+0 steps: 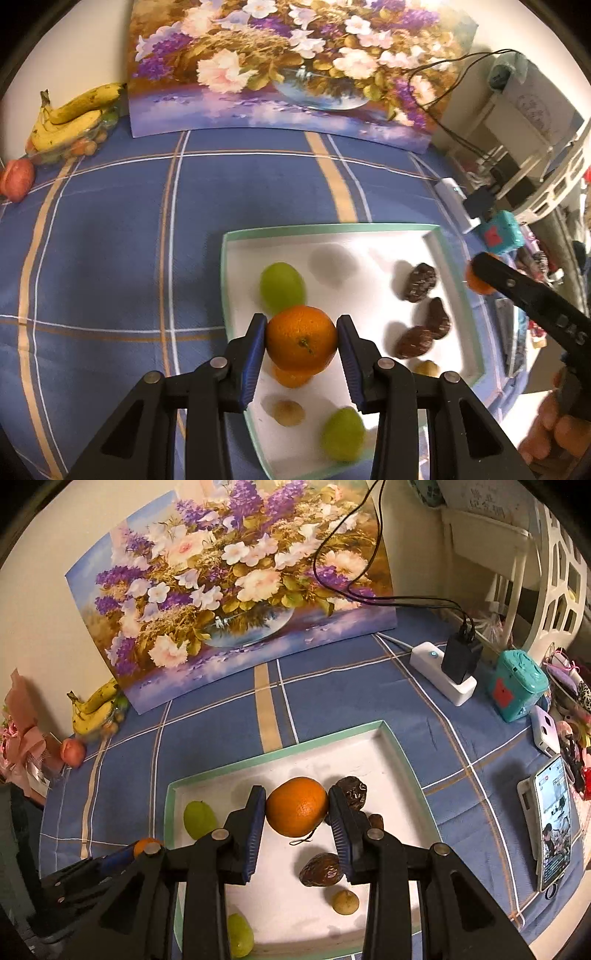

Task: Organize fruits
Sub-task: 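Carry both oranges over the tray with the left and right grippers, then lower the orange beside the other oranges while the right gripper lowers its orange by the dates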

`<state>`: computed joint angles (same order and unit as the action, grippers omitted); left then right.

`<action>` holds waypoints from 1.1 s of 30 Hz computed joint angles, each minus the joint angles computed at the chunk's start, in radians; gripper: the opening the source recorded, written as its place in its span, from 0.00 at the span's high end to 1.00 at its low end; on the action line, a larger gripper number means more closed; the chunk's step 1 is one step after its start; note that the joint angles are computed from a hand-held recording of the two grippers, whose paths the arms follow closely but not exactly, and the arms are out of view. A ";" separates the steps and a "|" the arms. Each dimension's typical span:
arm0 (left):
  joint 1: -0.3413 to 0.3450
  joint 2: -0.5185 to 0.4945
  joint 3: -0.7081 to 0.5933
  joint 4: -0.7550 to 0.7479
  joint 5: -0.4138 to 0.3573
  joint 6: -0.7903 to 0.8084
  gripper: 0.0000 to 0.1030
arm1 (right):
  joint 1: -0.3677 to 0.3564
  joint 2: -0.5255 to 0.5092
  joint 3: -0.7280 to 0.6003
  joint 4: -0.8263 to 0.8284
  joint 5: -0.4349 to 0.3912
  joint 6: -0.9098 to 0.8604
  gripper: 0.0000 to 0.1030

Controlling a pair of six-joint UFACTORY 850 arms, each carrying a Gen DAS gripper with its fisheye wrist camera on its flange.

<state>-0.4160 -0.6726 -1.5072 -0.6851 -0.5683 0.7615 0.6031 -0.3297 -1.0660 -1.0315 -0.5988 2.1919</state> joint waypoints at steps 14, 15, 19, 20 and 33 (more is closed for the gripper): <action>-0.005 -0.073 -0.040 0.103 0.051 -0.116 0.60 | -0.040 -0.075 -0.012 0.072 0.102 -0.105 0.65; -0.006 -0.076 -0.043 0.112 0.051 -0.123 0.60 | -0.042 -0.084 -0.016 0.082 0.110 -0.121 0.65; -0.005 -0.082 -0.047 0.111 0.043 -0.119 0.60 | -0.047 -0.114 -0.035 0.135 0.125 -0.185 0.65; -0.007 -0.083 -0.047 0.116 0.044 -0.122 0.60 | -0.049 -0.120 -0.040 0.150 0.127 -0.205 0.65; -0.013 -0.095 -0.058 0.163 0.021 -0.159 0.60 | -0.056 -0.167 -0.074 0.304 0.133 -0.366 0.65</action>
